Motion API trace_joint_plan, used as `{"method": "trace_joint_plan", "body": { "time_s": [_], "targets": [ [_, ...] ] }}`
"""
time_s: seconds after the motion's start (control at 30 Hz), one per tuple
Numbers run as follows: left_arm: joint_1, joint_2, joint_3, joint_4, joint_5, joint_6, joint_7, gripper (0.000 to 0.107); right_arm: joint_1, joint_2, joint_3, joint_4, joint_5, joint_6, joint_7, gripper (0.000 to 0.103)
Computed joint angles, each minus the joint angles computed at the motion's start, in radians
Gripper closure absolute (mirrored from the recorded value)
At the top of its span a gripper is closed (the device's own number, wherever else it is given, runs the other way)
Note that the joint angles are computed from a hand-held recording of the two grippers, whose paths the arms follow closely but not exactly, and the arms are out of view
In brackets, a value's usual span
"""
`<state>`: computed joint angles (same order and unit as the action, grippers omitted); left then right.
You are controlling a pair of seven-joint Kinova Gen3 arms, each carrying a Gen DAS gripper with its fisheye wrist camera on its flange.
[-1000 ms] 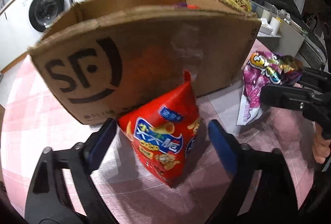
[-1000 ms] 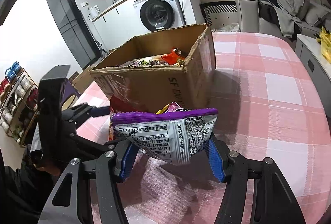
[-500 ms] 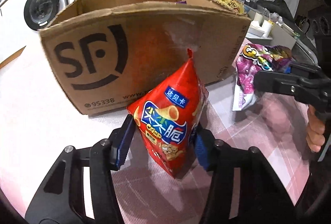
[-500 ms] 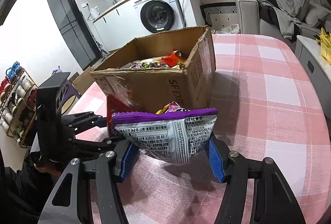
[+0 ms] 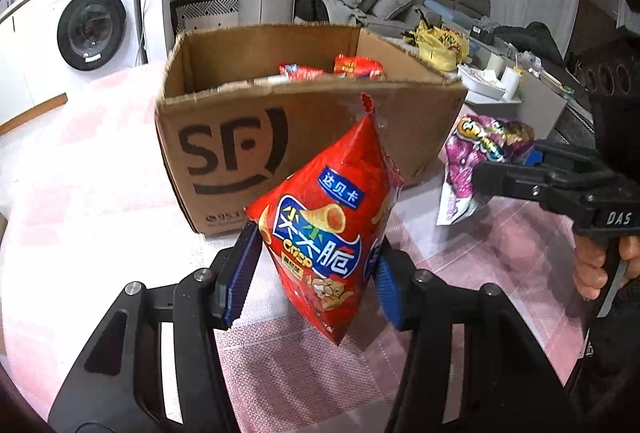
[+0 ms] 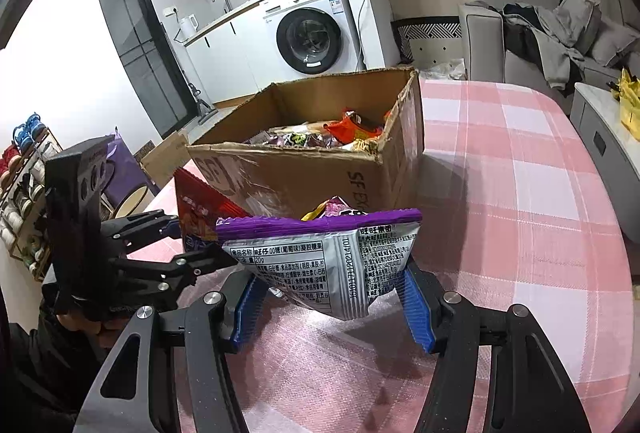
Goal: Organize snacks
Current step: 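Lift both bags and carry them over the SF box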
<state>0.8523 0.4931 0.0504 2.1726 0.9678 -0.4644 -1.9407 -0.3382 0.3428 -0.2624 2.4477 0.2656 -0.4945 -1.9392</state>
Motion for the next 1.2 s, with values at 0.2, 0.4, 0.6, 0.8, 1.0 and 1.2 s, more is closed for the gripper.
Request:
{"method": "trace_joint_plan", "body": {
  "time_s": [0.2, 0.4, 0.6, 0.8, 1.0, 1.2],
  "targets": [
    [0.020, -0.061, 0.006, 0.041, 0.055, -0.038, -0.053, 0.057, -0.007, -0.017, 0.002, 0.015, -0.008, -0.024, 0.001, 0.041],
    [0.013, -0.118, 0.058, 0.090, 0.120, -0.098, -0.088, 0.057, -0.020, -0.034, 0.008, 0.026, -0.017, -0.040, -0.001, 0.041],
    [0.010, -0.158, 0.110, 0.114, 0.194, -0.156, -0.127, 0.057, -0.034, -0.051, 0.018, 0.043, -0.035, -0.072, 0.006, 0.041],
    [0.002, -0.206, 0.154, 0.143, 0.252, -0.192, -0.158, 0.057, -0.042, -0.063, 0.025, 0.058, -0.049, -0.101, 0.011, 0.041],
    [-0.012, -0.243, 0.187, 0.171, 0.281, -0.216, -0.167, 0.057, -0.044, -0.069, 0.029, 0.077, -0.048, -0.138, 0.014, 0.041],
    [-0.013, -0.282, 0.211, 0.207, 0.298, -0.240, -0.147, 0.057, -0.055, -0.077, 0.036, 0.091, -0.068, -0.167, 0.024, 0.041]
  ]
}}
